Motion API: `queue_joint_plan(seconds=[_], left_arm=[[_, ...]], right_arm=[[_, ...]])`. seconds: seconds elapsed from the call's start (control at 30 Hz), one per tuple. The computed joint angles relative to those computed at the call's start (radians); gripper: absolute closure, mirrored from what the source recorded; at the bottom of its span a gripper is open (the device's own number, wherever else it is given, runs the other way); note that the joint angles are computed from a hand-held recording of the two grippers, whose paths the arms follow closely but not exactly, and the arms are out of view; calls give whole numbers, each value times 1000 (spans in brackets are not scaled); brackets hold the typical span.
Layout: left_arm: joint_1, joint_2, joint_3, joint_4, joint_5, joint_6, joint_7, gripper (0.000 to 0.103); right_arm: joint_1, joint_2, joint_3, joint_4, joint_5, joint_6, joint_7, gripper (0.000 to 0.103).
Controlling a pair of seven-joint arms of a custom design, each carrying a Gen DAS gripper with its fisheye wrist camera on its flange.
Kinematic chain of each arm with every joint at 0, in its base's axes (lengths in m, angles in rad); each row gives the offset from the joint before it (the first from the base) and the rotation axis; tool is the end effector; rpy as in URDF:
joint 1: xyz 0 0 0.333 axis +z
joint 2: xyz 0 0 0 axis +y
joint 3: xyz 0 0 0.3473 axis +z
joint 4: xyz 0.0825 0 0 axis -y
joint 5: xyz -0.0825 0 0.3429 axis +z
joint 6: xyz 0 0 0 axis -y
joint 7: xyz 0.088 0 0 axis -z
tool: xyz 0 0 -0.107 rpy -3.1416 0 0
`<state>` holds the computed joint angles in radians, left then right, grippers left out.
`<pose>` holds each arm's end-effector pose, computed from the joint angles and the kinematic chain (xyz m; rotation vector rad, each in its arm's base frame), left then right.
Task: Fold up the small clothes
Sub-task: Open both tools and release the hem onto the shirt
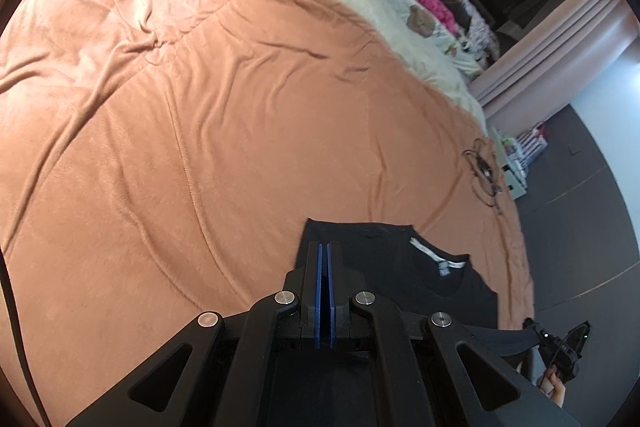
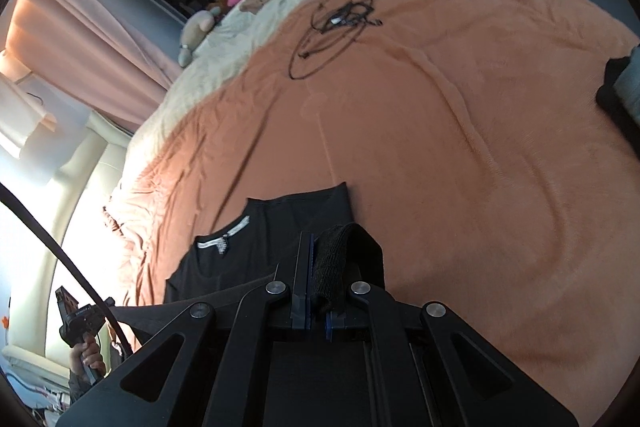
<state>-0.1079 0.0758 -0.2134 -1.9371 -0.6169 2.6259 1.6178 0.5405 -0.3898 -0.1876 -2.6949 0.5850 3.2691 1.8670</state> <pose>0.5607 -0.1679 0.5608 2.1383 -1.9638 1.1464 0.3812 0.0732 0.5091 -1.0501 1.9483 -0.1808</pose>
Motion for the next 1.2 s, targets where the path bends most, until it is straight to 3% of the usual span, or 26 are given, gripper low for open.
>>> queue_joint_plan(seconds=[0.1, 0.2, 0.53, 0.57, 0.63, 0.67, 0.7, 0.77, 0.83, 0.93, 1.2], left_arm=[[-5, 54, 3, 25, 71, 8, -62, 101], [-4, 104, 0, 49, 153, 13, -136, 101], [22, 214, -26, 123, 327, -12, -281, 100], [11, 213, -15, 125, 375, -10, -306, 100], [14, 211, -16, 138, 414, -31, -318, 100], [34, 203, -33, 135, 386, -40, -295, 95], [46, 195, -44, 127, 363, -36, -275, 91], [45, 174, -41, 111, 366, -32, -275, 66], [36, 147, -36, 88, 385, -23, -276, 56], [30, 125, -40, 76, 382, -46, -247, 55], [-29, 97, -27, 51, 479, -140, -231, 51]], right_arm=[[26, 40, -40, 35, 9, -34, -10, 102], [4, 88, -33, 82, 33, -81, -27, 102], [-305, 159, 212, 177, -76, -244, 74, 101], [-319, 160, 225, 184, -94, -254, 86, 99], [-368, 147, 265, 188, -167, -276, 129, 81], [-410, 138, 299, 189, -228, -286, 174, 50], [-437, 125, 323, 181, -271, -284, 212, 31], [-465, 92, 349, 163, -327, -275, 263, 31], [-467, 64, 350, 154, -353, -306, 278, 31], [-529, 29, 413, 157, -465, -383, 353, 31], [-493, 8, 409, 216, -590, -575, 404, 31]])
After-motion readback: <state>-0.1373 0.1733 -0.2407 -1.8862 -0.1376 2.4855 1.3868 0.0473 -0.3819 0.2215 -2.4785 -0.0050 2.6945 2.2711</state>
